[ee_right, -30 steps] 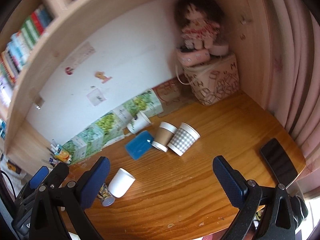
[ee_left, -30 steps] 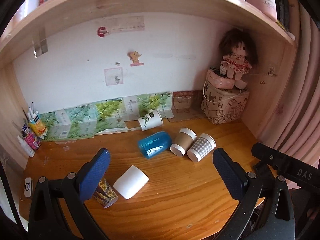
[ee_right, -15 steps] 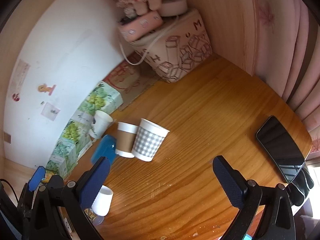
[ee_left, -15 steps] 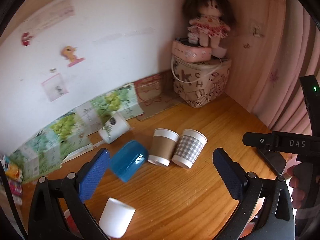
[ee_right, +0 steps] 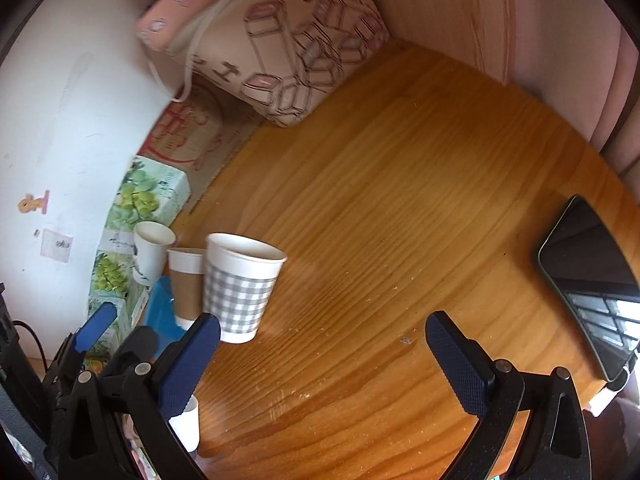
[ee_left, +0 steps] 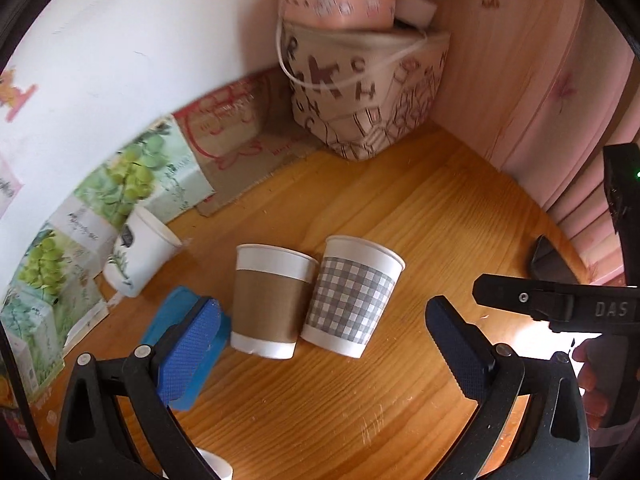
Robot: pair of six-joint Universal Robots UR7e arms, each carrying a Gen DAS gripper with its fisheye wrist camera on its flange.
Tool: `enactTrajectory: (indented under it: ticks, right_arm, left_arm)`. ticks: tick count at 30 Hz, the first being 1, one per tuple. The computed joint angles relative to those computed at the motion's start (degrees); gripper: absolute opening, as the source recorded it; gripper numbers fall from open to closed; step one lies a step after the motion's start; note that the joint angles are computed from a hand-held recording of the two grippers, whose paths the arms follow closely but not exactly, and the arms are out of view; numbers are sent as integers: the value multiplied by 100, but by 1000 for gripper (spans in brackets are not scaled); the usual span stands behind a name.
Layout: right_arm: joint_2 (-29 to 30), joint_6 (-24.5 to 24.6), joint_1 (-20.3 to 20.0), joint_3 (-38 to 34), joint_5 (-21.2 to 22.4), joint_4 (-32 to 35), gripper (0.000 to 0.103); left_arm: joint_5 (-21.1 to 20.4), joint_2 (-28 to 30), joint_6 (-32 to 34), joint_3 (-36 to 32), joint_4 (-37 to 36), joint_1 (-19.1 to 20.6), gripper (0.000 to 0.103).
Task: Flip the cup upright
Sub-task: 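Move the left gripper toward the grey plaid paper cup lying on its side, then close the left gripper around the grey plaid cup's body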
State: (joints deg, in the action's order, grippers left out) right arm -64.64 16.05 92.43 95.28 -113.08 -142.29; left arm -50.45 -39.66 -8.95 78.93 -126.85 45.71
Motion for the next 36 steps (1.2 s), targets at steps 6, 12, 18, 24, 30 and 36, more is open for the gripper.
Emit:
enactTrajectory:
  ticks: [6,12,18,24,30,36]
  right_arm:
    - [5,119,-150,16,161,6,103]
    - [-60,144,-249,76,217,29,103]
    - [-84,124,-276,116,275,4,103]
    - [-96,111,-277,146,274,-10,103]
    - [-126,118,-262,179,210,14,103]
    - [-206,177,-252,282,164,-45,103]
  left_arm:
    - [16,343,137,-303,292,87,102]
    - [66,588,316,-556,563,152,102]
    - [294,785,471,-725,667,153,101]
    - [431,907,650,-797,503,127,98]
    - [627,1039,890,-844,393,89,98]
    - [783,1135,1011,-907,433,65,98]
